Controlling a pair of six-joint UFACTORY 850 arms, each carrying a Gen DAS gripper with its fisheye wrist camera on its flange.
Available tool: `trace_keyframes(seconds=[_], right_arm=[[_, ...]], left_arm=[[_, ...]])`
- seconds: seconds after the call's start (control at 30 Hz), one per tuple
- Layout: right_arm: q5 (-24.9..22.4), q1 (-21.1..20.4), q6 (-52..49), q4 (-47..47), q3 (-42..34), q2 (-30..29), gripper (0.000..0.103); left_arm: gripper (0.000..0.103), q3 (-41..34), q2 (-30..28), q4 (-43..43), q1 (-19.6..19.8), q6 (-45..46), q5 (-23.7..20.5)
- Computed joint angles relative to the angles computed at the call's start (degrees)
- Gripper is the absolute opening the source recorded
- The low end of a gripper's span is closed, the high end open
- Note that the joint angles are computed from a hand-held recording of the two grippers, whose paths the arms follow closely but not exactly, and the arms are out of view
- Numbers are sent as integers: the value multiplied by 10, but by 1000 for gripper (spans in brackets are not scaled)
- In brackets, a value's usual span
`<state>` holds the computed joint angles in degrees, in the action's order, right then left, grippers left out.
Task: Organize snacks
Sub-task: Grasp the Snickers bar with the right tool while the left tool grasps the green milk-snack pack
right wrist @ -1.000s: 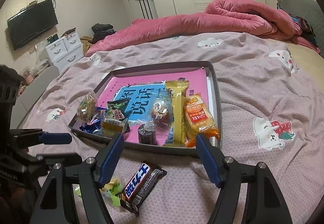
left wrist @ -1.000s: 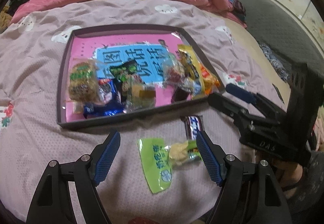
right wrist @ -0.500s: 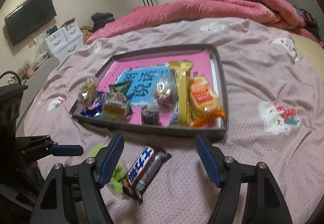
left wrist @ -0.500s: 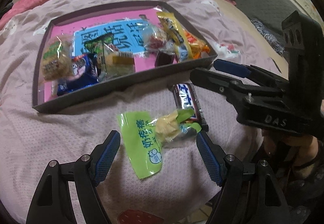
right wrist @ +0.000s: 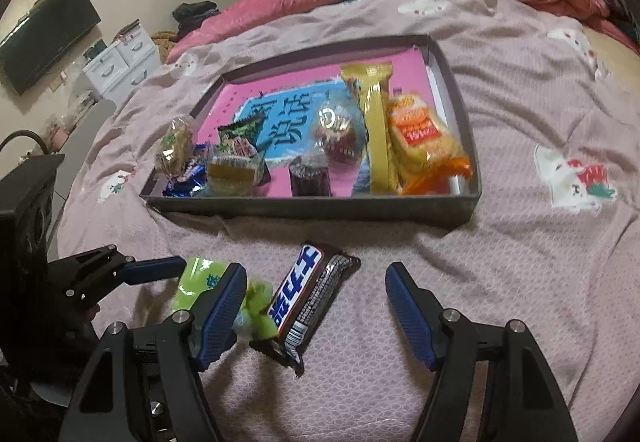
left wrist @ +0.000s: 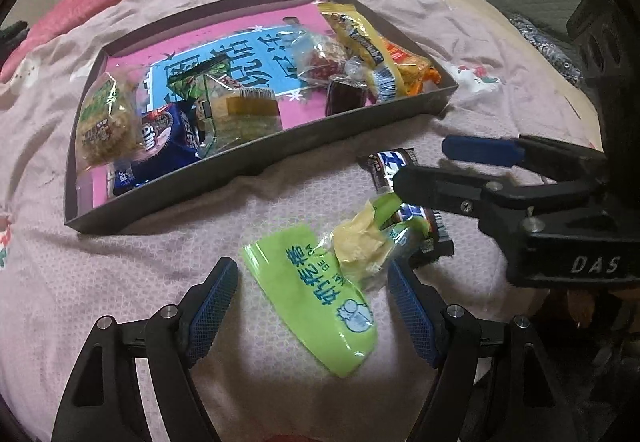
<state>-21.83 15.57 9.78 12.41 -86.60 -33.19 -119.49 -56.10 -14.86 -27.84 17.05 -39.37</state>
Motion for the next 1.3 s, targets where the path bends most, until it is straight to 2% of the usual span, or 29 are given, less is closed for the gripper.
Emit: trace_keyframes(seconds=[0.23, 0.37, 0.47, 0.8, 1.03, 1.07, 1.3], right_arm=[[-22, 0, 3, 2, -19, -19, 53], [-31, 4, 18, -28, -29, -27, 44], [-35, 5, 17, -33, -31, -28, 44], [-54, -2, -10, 4, -38, -31, 43], [-69, 3, 7, -41, -56, -44, 41], [-69, 3, 9, -43, -55, -42, 41], [-84, -10, -21, 4, -41, -31, 41]], left_arm=[[79, -30, -19, 19, -4, -7, -5], [79, -52, -34, 32, -3, -22, -14], [79, -77, -51, 55, -1, -47, -23], [79, -86, -55, 53, -6, -18, -24], [79, -124, -76, 57, -8, -19, -44], [79, -111, -69, 55, -7, -15, -38], [79, -156, -95, 85, -16, -18, -50]])
